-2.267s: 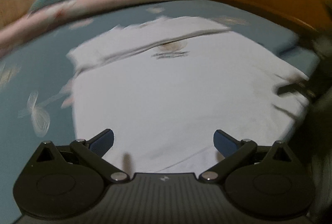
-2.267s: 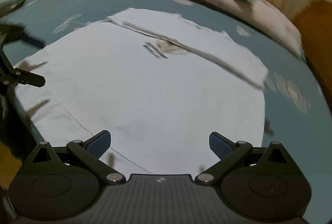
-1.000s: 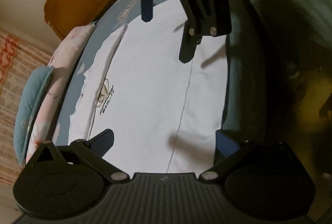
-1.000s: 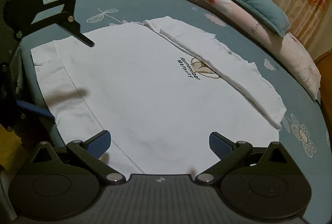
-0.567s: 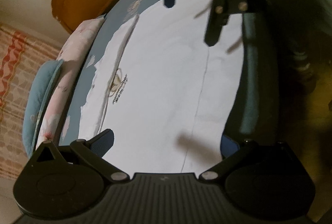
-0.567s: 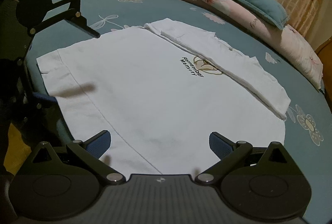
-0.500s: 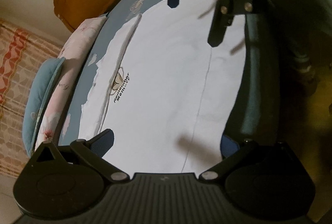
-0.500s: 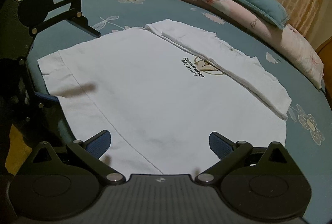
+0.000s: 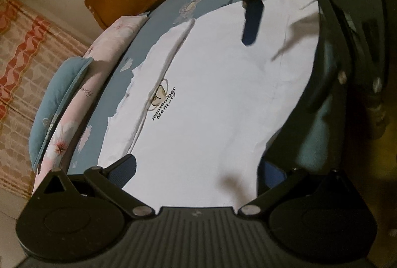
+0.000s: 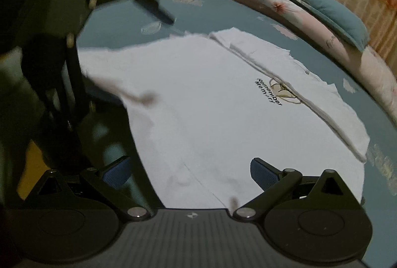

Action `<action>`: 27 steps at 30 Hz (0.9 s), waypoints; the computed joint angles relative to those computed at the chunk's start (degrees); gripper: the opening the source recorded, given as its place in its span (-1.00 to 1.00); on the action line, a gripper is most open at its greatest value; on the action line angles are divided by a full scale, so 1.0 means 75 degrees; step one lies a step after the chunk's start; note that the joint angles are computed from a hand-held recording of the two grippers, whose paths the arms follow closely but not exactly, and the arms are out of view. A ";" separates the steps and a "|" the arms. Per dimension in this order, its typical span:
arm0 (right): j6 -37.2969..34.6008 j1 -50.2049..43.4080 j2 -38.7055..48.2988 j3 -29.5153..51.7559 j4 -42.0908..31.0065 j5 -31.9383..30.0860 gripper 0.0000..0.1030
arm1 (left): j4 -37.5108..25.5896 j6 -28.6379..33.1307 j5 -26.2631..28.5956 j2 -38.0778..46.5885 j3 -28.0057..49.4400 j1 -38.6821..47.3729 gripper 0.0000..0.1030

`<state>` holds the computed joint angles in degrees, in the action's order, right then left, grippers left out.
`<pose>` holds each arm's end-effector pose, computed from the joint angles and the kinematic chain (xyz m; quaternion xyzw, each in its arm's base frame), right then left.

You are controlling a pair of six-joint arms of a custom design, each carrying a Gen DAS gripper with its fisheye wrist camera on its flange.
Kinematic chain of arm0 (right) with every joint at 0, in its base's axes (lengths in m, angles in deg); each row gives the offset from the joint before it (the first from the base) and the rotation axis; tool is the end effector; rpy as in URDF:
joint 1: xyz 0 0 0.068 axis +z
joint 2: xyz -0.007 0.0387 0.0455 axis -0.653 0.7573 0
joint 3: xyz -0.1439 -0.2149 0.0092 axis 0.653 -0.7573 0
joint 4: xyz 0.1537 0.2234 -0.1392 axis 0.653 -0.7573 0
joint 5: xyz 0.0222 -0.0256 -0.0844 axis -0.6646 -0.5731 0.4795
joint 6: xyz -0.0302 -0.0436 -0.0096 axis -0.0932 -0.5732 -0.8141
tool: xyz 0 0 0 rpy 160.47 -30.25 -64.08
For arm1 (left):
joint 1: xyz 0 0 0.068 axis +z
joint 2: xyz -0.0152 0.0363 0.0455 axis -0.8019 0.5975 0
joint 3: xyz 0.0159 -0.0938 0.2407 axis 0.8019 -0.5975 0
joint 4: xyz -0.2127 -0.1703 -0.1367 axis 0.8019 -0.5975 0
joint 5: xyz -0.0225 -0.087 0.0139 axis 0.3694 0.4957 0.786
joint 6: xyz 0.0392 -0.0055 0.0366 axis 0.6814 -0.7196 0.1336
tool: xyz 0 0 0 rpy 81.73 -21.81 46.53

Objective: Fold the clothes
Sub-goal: 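Roll both grippers and bring them to the shirt's long side edge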

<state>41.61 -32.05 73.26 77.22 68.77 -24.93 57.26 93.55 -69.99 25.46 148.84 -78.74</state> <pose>0.3007 0.0481 0.1555 -0.2592 0.8897 -0.0210 0.3753 0.3682 -0.1803 0.1476 0.6455 0.6208 0.0866 0.4364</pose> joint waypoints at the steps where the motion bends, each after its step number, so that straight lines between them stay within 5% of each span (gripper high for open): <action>1: -0.0024 0.0115 0.0085 -0.0031 0.0130 0.0248 1.00 | -0.0001 -0.0001 0.0014 -0.0002 -0.0008 0.0010 0.99; 13: -0.0431 0.0686 0.0342 -0.0612 0.1897 0.2209 1.00 | 0.0010 -0.0272 0.0029 -0.0026 -0.0105 0.0099 0.99; 27: -0.1394 0.0541 -0.0123 -0.1095 0.1945 0.3141 0.99 | 0.0559 0.0669 -0.0932 0.0163 -0.0368 -0.0234 0.80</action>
<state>31.15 -27.99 72.34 69.01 83.36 -1.37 61.45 98.57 -76.98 26.68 146.08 -80.50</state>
